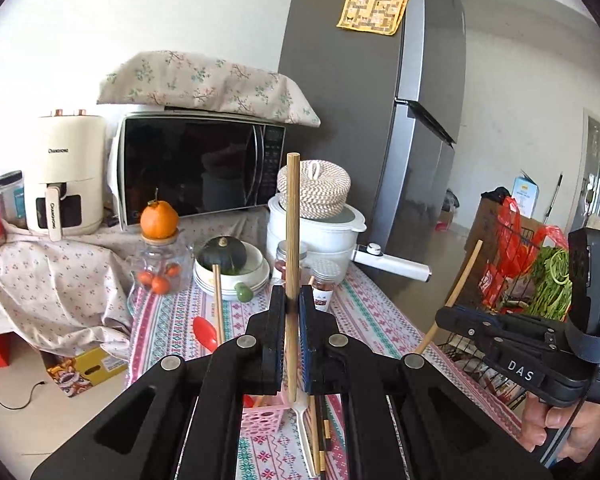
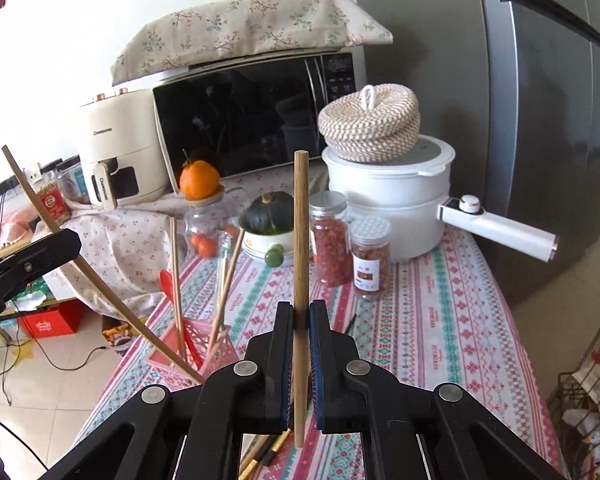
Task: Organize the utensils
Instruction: 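Lift both bamboo chopsticks upright and carry them over the pink basket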
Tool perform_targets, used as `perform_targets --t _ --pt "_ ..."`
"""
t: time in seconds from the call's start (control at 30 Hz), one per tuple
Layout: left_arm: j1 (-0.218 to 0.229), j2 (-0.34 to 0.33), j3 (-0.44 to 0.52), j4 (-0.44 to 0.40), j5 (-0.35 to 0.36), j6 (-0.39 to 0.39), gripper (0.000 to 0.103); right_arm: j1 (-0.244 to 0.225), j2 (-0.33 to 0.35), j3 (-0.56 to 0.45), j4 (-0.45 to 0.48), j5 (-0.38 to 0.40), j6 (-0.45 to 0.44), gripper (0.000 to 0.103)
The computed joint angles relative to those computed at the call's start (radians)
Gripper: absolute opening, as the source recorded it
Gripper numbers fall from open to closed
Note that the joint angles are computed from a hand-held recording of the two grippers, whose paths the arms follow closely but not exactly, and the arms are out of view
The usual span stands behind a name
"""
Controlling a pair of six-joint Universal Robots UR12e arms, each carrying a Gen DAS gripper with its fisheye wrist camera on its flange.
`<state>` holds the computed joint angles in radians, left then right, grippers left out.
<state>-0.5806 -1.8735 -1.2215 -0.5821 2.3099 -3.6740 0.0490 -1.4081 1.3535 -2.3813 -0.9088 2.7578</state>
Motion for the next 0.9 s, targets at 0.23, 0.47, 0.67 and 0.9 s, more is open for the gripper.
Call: perform_targets --t 0.23,0.47,0.67,0.9 --pt "0.028 0.006 -0.026 -0.063 0.023 -0.050 0.006 0.020 0.009 -0.009 0.002 0.009 0.017 0.006" --pt "0.055 0.012 -0.052 -0.081 -0.011 -0.092 0.006 0.031 0.017 -0.016 -0.004 0.017 0.049 0.006" --pt "0.070 0.022 -0.052 -0.168 -0.090 -0.148 0.036 0.038 0.027 -0.024 -0.010 0.033 0.079 0.006" --pt "0.062 0.054 -0.083 -0.207 -0.107 -0.235 0.092 0.043 0.037 -0.029 -0.051 0.072 0.144 0.006"
